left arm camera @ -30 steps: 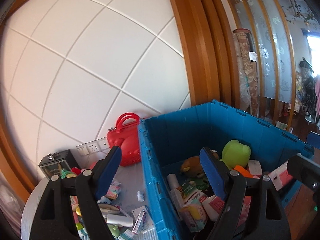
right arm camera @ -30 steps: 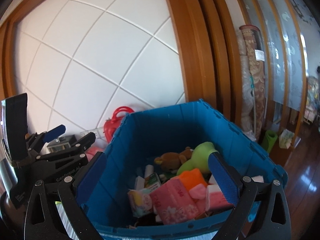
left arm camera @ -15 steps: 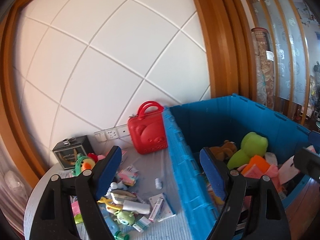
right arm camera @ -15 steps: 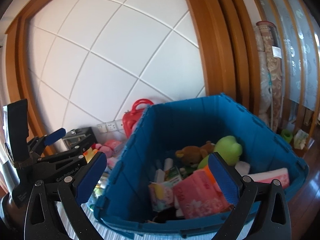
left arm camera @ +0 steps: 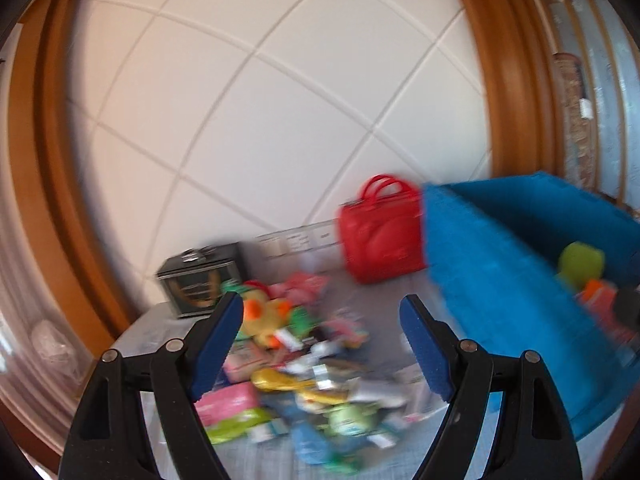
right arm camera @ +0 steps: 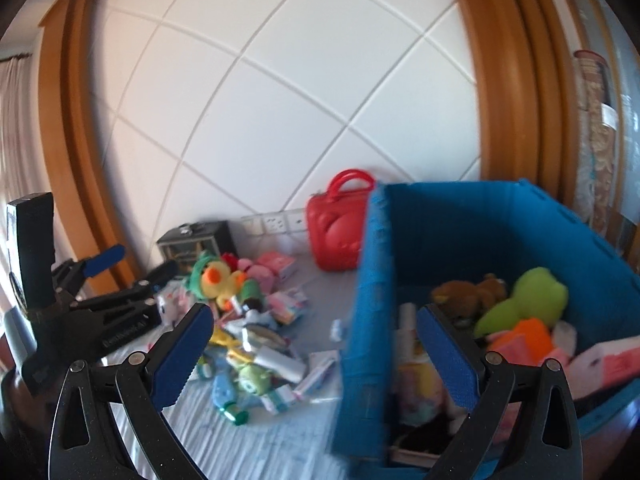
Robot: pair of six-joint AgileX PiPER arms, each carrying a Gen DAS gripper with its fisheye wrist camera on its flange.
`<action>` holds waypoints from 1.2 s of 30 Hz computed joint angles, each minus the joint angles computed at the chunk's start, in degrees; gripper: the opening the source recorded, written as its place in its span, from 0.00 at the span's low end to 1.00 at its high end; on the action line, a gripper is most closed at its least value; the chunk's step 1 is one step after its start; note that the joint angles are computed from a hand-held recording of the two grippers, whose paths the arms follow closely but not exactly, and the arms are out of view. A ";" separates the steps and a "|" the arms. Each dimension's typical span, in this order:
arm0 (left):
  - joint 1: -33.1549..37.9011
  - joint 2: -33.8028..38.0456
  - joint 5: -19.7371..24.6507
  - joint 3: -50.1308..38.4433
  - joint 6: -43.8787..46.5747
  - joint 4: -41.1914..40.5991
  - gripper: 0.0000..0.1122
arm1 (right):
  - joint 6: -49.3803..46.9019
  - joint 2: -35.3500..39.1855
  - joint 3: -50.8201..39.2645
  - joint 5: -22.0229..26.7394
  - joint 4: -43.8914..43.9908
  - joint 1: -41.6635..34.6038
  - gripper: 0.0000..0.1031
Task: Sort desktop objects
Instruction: 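Move both tools back down to the heap of items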
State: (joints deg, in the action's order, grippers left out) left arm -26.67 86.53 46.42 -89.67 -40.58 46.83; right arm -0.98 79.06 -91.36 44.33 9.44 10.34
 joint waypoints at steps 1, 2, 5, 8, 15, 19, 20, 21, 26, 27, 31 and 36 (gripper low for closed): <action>2.82 -1.60 -2.19 2.65 1.54 -0.64 0.72 | 3.01 0.69 -0.09 -0.56 -2.61 2.48 1.00; 5.89 -3.18 -4.26 5.56 2.29 -0.12 0.72 | 6.30 1.66 -0.34 -1.03 -5.32 4.99 1.00; 17.37 -6.21 -11.78 11.28 11.52 -8.62 0.72 | 14.86 5.14 -1.12 -2.15 -12.43 10.92 1.00; 27.60 -7.58 -19.66 16.99 26.42 -20.78 0.72 | 19.58 8.30 -0.25 -4.38 -15.26 14.97 1.00; 38.57 -3.54 -26.27 24.42 66.52 -57.35 0.72 | 22.27 20.25 -1.58 -6.02 -16.64 20.93 0.99; 39.09 -0.50 -29.59 29.81 89.30 -75.47 0.72 | 16.84 25.51 -3.35 -6.15 -14.11 20.22 0.97; 39.04 0.67 -28.80 29.95 92.61 -78.76 0.72 | 15.43 26.46 -3.39 -6.43 -13.49 19.87 0.96; 39.14 1.68 -27.38 29.69 95.12 -81.57 0.72 | 12.76 28.02 -3.85 -6.21 -11.50 19.29 0.94; 37.47 7.57 -26.08 28.12 103.03 -89.96 0.72 | 1.03 37.95 -10.53 -3.57 -3.09 17.94 0.88; 37.34 8.67 -25.38 27.48 104.30 -91.21 0.72 | -0.97 40.77 -13.20 -2.63 -1.93 17.46 0.88; 36.41 12.75 -23.55 25.32 109.73 -94.10 0.72 | -3.62 52.40 -27.12 5.64 2.61 14.76 0.81; 35.68 17.23 -18.86 24.43 121.63 -99.82 0.72 | -2.66 67.22 -49.79 19.78 2.75 13.80 0.62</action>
State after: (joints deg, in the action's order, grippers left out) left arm 9.01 103.76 27.56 -65.24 81.04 -52.98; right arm -3.63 146.28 -141.15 64.10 12.19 24.13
